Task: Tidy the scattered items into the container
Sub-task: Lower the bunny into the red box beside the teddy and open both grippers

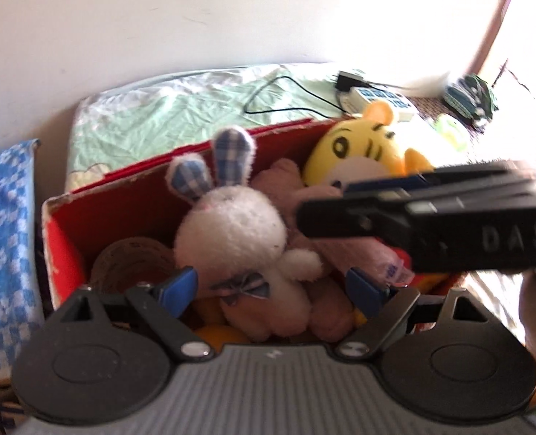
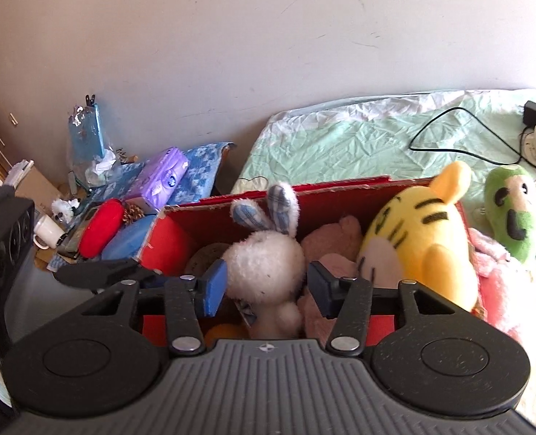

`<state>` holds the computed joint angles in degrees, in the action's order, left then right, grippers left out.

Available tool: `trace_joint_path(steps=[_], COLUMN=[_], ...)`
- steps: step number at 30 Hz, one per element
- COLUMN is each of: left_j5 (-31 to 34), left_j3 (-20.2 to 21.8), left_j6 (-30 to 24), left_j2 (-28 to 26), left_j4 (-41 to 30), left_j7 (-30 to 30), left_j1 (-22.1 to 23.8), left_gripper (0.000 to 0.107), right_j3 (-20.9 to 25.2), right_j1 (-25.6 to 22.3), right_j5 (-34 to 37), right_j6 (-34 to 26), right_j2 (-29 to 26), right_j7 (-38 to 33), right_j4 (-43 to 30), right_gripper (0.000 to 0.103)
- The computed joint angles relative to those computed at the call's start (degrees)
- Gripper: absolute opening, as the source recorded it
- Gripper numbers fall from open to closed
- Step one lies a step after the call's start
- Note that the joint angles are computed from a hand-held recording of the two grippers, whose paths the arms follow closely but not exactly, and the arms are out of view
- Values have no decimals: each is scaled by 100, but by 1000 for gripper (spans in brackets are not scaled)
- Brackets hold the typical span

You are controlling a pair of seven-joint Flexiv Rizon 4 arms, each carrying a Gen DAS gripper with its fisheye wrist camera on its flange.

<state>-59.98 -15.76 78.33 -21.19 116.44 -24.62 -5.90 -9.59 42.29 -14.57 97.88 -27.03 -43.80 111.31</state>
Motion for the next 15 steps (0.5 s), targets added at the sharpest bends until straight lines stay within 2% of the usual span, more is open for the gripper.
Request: trace_joint_path(steps=[3,6,12,15], left_j5=[243,801,1470,2199], left_j3=[144,349,327,688], left_j6=[104,103,240,272], left_j2=[-32,-109,-137,-160], left_j4=[-14,-83,-39,-106], left_j7=[-404,-1052,-1878,-2671], left_j1=[-97,-159,-75,-309], left_gripper=[88,88,88,88], right_j3=[-213,-477,-949,-1122], right_j1=[199,457,905,1070], right_j5=[72,152,323,363], right_j6=[94,115,57,135], right_j2=[35,74,157,213], right_j7=[38,57,219,294], right_j4=[138,255,447,557], right_gripper=[53,50,44,42])
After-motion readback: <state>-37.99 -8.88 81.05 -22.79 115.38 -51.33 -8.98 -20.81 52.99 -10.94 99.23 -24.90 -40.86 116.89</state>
